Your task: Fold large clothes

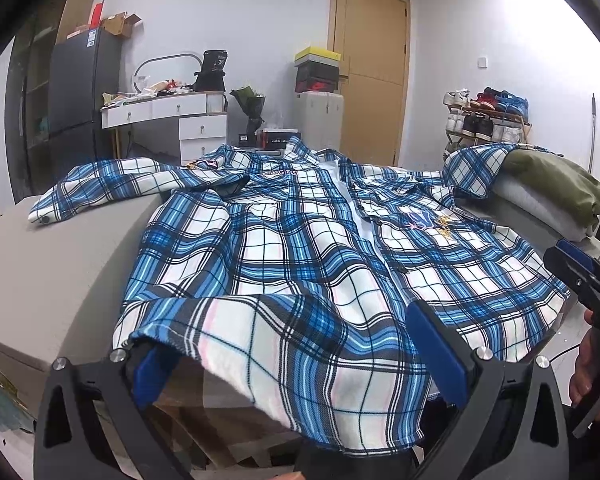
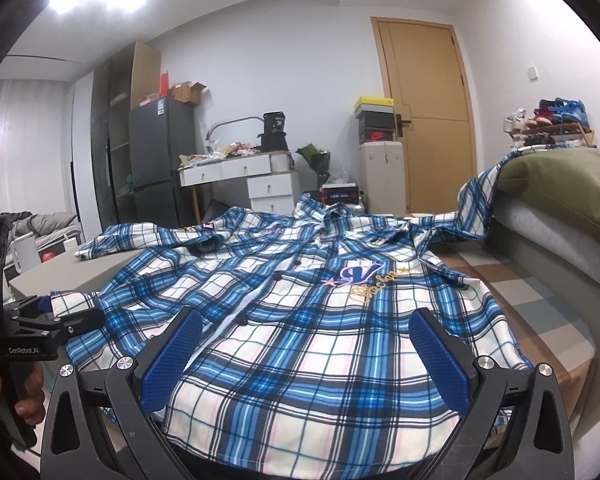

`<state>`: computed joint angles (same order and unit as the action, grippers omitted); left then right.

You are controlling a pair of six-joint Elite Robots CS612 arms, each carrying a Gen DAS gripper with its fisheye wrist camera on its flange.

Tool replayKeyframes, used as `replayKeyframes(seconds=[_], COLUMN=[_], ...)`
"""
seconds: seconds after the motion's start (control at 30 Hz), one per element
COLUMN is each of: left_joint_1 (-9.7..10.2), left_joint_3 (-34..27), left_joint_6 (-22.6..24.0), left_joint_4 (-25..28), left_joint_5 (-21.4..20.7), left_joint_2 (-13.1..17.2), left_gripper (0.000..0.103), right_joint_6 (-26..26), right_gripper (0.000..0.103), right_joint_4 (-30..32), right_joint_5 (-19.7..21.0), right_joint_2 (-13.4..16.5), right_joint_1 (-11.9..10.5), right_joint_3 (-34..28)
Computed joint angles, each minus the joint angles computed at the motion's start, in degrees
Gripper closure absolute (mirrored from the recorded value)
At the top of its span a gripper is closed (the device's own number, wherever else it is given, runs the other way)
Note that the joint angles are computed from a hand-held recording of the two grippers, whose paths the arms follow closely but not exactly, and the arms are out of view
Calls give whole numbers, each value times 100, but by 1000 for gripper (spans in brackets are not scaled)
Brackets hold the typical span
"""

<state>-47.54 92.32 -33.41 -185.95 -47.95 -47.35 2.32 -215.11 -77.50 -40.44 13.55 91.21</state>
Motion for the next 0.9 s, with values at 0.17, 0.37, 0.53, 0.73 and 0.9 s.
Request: replayKeyframes(seconds=[0.17, 0.37, 0.53, 0.73, 0.9], left_joint_1=[-3, -18, -19, 20, 60], left_joint_3=[-1, -21, -21, -39, -137], left_joint_6=[21, 67, 83, -173, -330], left_joint_4=[1, 5, 11, 95, 340], left_joint_5=[11, 25, -6, -145, -145], left_joint_2=[1, 14, 8, -30, -65], left_gripper=[1, 1, 1, 1, 1], right_joint_6=[0, 6, -25, -116, -243], right_gripper=[0, 0, 0, 0, 0], right_joint_4=[9, 47, 90, 366, 895], right_joint_5=[10, 23, 13, -163, -505], right_joint_2=[6, -1, 4, -17, -139], right_joint_1=[-3, -3, 6, 25, 45], right_joint_3=[-18, -15, -26, -71, -157])
